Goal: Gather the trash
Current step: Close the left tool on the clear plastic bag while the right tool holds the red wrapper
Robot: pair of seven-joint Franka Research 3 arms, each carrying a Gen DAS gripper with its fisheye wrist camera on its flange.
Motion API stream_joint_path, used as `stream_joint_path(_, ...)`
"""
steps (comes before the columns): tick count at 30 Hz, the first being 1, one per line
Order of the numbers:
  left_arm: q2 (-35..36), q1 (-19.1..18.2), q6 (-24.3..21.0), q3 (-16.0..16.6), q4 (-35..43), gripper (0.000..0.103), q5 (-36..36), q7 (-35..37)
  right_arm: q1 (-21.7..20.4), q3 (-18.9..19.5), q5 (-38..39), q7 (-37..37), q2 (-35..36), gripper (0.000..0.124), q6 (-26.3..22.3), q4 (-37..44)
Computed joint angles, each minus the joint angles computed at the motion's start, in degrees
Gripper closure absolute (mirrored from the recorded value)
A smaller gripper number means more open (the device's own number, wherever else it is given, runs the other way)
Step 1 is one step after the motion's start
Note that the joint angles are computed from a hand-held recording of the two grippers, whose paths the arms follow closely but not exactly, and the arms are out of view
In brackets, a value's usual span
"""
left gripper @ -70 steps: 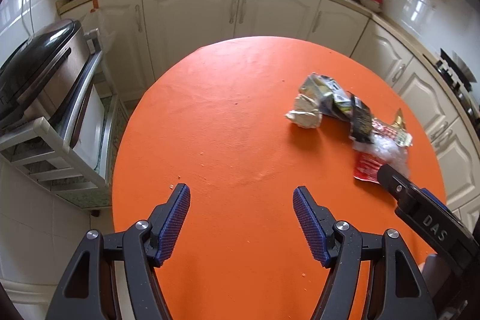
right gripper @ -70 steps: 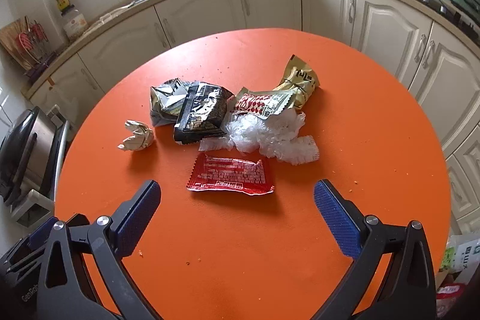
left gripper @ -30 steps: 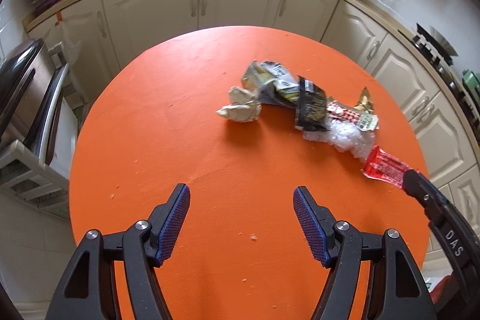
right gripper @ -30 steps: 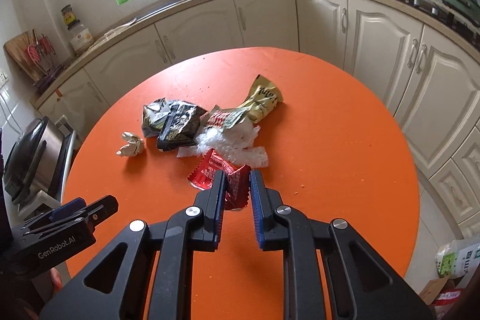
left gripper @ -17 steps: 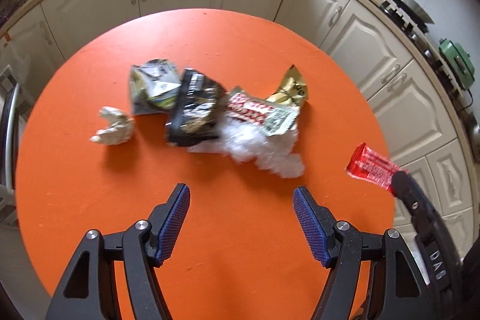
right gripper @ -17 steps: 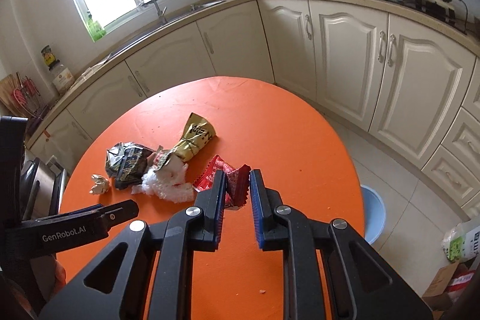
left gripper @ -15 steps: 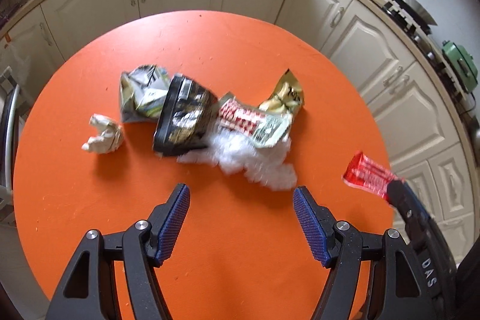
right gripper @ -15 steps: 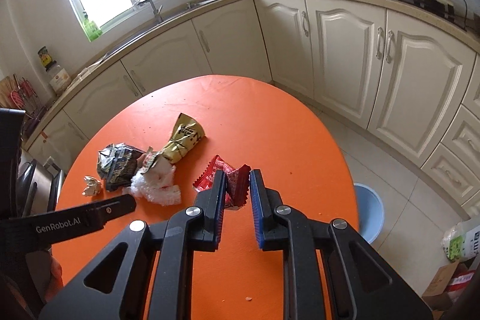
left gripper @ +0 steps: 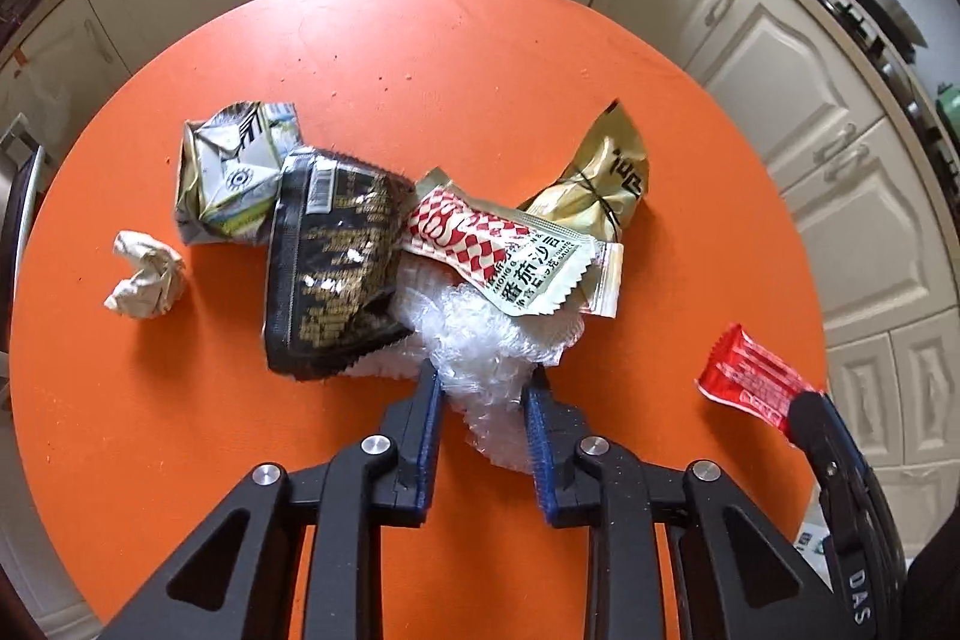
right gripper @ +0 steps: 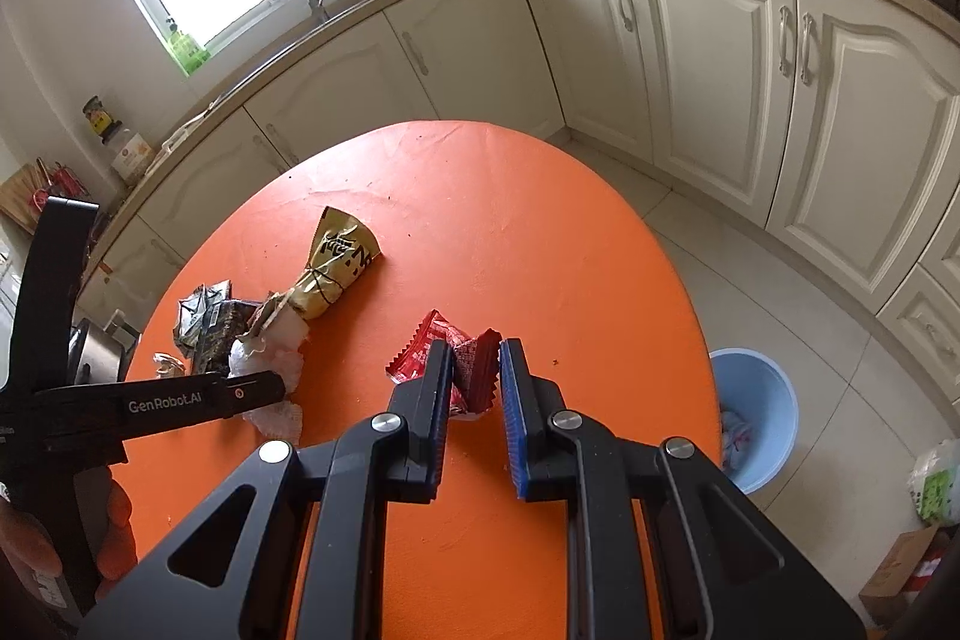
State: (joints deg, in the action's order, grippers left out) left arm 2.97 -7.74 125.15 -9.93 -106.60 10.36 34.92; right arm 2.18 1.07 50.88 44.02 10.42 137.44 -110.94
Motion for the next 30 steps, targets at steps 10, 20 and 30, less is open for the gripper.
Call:
stream_joint_path(10, -13.4, -1.2, 0.9, 0.1, -13.7, 0.082, -8.2, 9.0, 0.9, -1.1, -0.1, -2.8, -8.5, 0.108, -3.3, -8.6)
stream_joint_path(20, -27.2, -3.8, -2.8, -0.7, -24.1, 0.066, -8.1, 7.7, 3.9, -3.0, -7.6, -1.1, -20.4, 0.104, -3.9, -21.8)
stream_joint_path(30, -34.0, -3.5, 1.4, -0.8, -30.6, 0.043, -8.5, -3.0, 6.1, -3.6, -9.2, -6.2, -19.9, 0.034, 1.6, -20.9)
